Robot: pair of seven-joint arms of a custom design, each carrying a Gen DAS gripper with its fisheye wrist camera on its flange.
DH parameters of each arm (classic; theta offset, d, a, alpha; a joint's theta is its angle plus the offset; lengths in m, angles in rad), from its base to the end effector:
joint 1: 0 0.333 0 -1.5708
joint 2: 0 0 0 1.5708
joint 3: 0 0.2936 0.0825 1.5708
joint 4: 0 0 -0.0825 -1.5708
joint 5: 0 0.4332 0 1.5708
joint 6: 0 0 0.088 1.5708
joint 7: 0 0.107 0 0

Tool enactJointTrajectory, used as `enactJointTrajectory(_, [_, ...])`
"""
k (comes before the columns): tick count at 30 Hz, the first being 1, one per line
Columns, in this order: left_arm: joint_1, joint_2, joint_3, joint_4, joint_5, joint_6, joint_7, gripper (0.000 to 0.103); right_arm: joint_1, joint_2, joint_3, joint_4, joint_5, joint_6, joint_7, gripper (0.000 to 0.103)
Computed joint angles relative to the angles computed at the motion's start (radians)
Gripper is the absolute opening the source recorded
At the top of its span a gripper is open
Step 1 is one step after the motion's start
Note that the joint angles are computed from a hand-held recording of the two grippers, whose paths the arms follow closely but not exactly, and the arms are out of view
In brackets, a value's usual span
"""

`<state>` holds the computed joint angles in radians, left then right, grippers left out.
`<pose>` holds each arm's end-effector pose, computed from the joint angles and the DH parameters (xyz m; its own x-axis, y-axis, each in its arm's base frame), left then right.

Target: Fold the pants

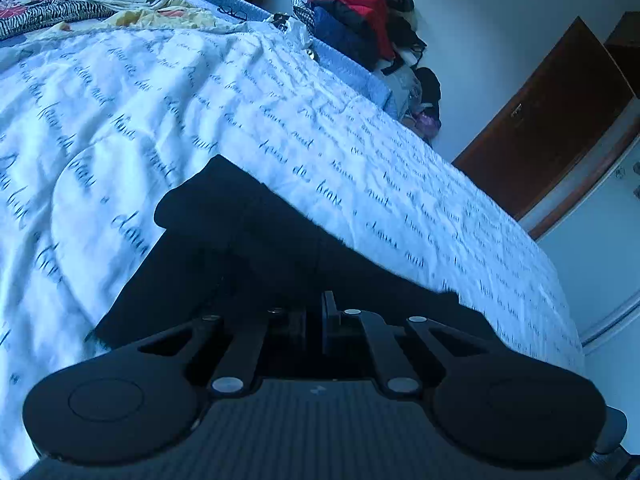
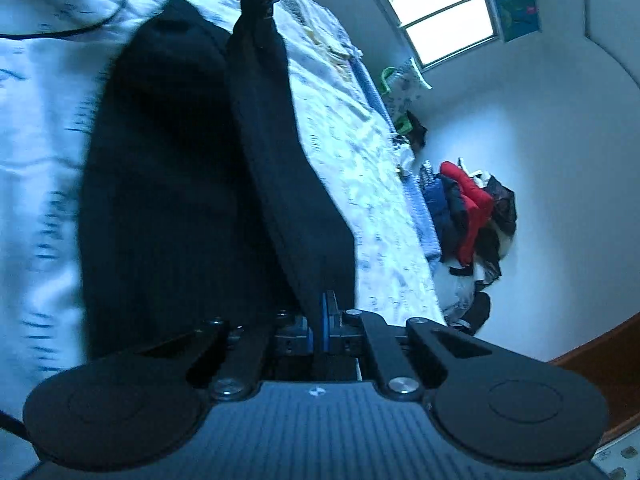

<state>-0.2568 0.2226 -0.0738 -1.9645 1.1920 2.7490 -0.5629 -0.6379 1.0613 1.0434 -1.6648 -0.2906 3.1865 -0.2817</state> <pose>0.6157 -0.2493 0.3546 0.5107 -0.7249 0.4623 -0.4242 -0.6801 -0.5979 0.7393 0.1488 0.2771 0.5937 -0.0624 0.8023 0.4388 -0.8107 -0.3877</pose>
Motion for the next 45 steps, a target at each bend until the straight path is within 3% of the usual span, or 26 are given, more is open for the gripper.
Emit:
enactJointTrajectory(9, [0.003, -0.041, -0.024, -0.083, -0.047, -0.002, -0.013, 0.011, -0.060, -0.074, -0.002, -0.125, 0.009, 0.000, 0.046, 0.004])
enactJointTrajectory(15, [0.003, -0.059, -0.034, -0.111, -0.059, -0.020, -0.018, 0.012, -0.063, -0.107, -0.017, -0.161, 0.003, 0.000, 0.079, 0.004])
enactJointTrajectory(25, [-0.020, -0.015, -0.046, -0.066, -0.138, -0.124, 0.097, 0.013, -0.067, -0.133, -0.035, -0.204, -0.003, 0.016, 0.146, 0.004])
enactJointTrajectory(27, [-0.027, -0.005, -0.048, -0.050, -0.157, -0.156, 0.139, 0.016, -0.022, -0.174, -0.082, -0.190, 0.025, -0.006, 0.200, 0.004])
enactJointTrajectory(31, [-0.037, -0.012, -0.053, -0.036, -0.221, -0.210, 0.211, 0.024, -0.021, -0.163, -0.079, -0.194, 0.034, 0.027, 0.222, 0.008])
enactJointTrajectory(33, [-0.043, -0.020, -0.062, -0.026, -0.259, -0.262, 0.258, 0.033, -0.043, -0.169, -0.065, -0.205, 0.032, 0.029, 0.262, 0.016])
enactJointTrajectory(36, [-0.071, -0.014, -0.077, 0.026, -0.281, -0.416, 0.312, 0.039, -0.114, -0.187, -0.007, -0.213, 0.091, -0.080, 0.336, 0.030])
enactJointTrajectory(37, [-0.083, -0.007, -0.081, 0.047, -0.274, -0.467, 0.323, 0.040, -0.148, -0.197, 0.020, -0.208, 0.138, -0.145, 0.362, 0.032])
enactJointTrajectory(39, [-0.104, 0.006, -0.086, 0.088, -0.249, -0.541, 0.341, 0.045, -0.197, -0.214, 0.052, -0.175, 0.228, -0.300, 0.412, 0.052])
enactJointTrajectory(40, [-0.114, 0.012, -0.087, 0.105, -0.233, -0.562, 0.342, 0.047, -0.228, -0.212, 0.069, -0.143, 0.282, -0.403, 0.443, 0.056])
enactJointTrajectory(42, [-0.127, 0.028, -0.089, 0.140, -0.195, -0.563, 0.364, 0.051, -0.267, -0.206, 0.080, -0.093, 0.374, -0.514, 0.500, 0.057])
enactJointTrajectory(45, [-0.130, 0.080, -0.088, 0.206, -0.153, -0.451, 0.482, 0.062, -0.280, -0.199, 0.055, -0.035, 0.503, -0.500, 0.611, 0.061])
